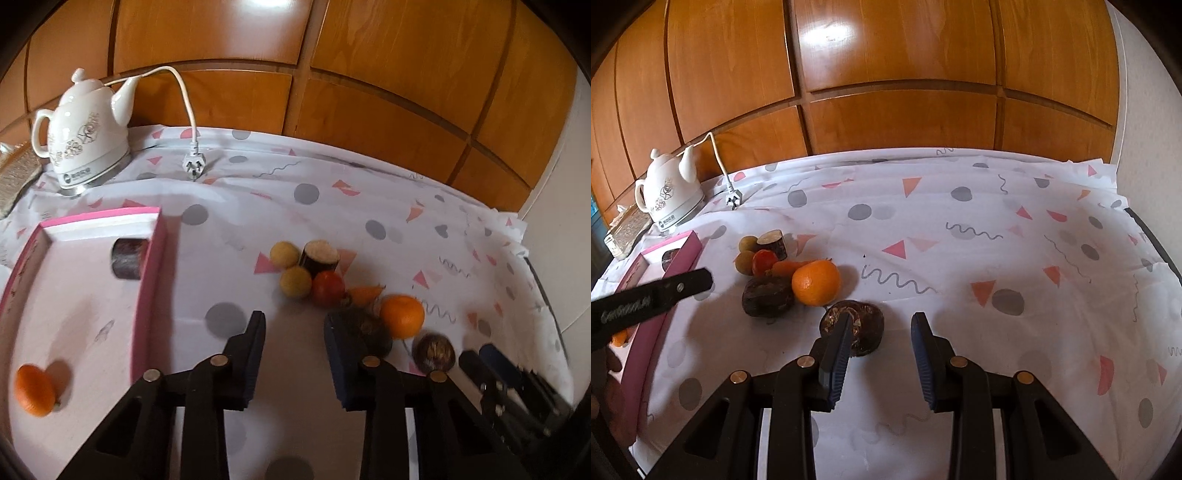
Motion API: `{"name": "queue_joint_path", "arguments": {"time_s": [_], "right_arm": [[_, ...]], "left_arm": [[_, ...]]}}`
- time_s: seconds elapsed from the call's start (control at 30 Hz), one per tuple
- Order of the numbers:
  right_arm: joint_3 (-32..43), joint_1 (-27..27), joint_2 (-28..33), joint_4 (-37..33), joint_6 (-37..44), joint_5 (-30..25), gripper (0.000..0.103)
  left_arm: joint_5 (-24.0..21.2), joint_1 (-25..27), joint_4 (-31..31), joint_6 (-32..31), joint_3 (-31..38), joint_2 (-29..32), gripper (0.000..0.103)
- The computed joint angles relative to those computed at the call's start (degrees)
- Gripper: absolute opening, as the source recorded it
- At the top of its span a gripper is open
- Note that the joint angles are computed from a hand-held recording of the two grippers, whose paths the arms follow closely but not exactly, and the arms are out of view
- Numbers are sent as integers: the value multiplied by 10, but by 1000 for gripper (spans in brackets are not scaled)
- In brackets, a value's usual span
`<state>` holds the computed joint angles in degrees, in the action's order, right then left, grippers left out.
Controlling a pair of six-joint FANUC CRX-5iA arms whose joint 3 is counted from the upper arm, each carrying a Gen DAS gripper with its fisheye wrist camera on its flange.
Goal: Organize fruits
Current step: 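Move both open tools back toward the fruit cluster, then grasp a small yellow ball with the left tool while the right tool grasps the tangerine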
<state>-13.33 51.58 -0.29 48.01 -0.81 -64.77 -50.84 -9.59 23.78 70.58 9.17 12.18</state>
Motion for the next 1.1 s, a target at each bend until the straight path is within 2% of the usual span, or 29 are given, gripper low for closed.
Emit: {"name": "queue_joint_path", "arguments": {"time_s": [0.07,0.43,0.6,0.67,0.73,0.8,0.83,1.1], "right_arm": [[0,0,1,8,3,4,33],[10,-26,10,4,64,79,33],[31,-45,24,-30,126,112,33],[43,-53,33,-51,161,120,33],[55,-60,41,-73,190,126,39],[65,-67,48,-93,211,133,40],[65,-69,49,-96,214,139,42],[69,-79,53,-117,231,164,42]], "left_arm": [[-8,-4,-3,8,20,16,27],[-25,-12,9,38,88,81,27],[-27,-12,22,51,100,101,33],[-21,-10,35,43,95,104,34],[-23,-6,50,38,93,107,34],[-21,-4,56,37,88,106,23],[-23,-2,60,35,85,106,22],[13,-4,67,-15,17,57,21]]}}
